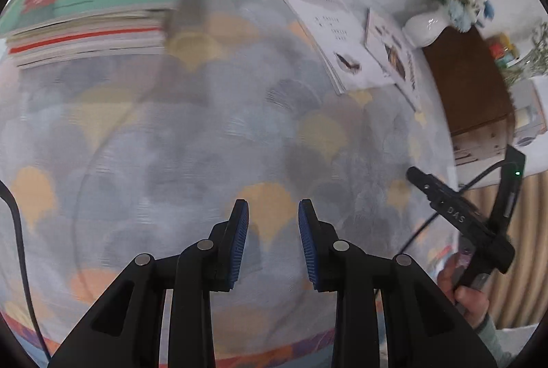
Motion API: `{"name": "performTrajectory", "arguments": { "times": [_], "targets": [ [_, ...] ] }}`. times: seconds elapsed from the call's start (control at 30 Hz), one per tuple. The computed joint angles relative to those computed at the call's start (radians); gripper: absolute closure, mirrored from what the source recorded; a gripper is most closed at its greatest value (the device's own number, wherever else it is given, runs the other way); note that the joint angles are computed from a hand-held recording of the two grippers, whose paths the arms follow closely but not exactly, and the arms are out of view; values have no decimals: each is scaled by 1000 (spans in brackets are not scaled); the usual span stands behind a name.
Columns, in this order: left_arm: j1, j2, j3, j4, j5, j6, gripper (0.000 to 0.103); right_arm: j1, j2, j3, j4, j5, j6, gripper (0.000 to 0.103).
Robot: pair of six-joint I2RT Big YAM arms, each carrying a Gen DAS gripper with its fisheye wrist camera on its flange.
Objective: Organize books
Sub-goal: 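Withdraw the open left tool from the book pile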
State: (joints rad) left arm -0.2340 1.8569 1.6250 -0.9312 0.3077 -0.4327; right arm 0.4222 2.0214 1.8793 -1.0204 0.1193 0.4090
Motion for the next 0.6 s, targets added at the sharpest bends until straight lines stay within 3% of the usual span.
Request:
{"name": "performTrajectory", "arguments": {
  "times": [0.13,0.17,0.2,0.23,0.27,0.33,0.37,0.43,0.57,0.6],
  "targets": [
    [-47,28,13,-4,-80,-68,76,-45,11,-31,18,-32,-70,33],
    [-59,33,12,-2,-90,-95,75,-56,-6,-70,73,-70,-99,27],
    [-72,34,11,4,-111,-115,71,-60,-21,-99,118,-110,-127,9],
    [-83,30,4,21,-145,-131,69,-64,-24,-109,131,-154,-161,0],
    [-90,27,0,27,-161,-138,63,-59,-20,-111,131,-165,-221,0],
    [-103,30,5,28,-184,-152,53,-28,-14,-113,122,-59,-339,0],
    [-110,33,10,28,-192,-162,47,-19,-24,-130,146,-28,-353,0],
    [-122,46,30,15,-215,-167,40,-32,-28,-140,153,-63,-297,0],
    [-142,75,80,-46,-251,-128,28,-16,-111,-329,430,-12,-310,0],
    [-144,77,84,-56,-255,-124,28,-17,-122,-339,442,-15,-307,0]
  ]
}}
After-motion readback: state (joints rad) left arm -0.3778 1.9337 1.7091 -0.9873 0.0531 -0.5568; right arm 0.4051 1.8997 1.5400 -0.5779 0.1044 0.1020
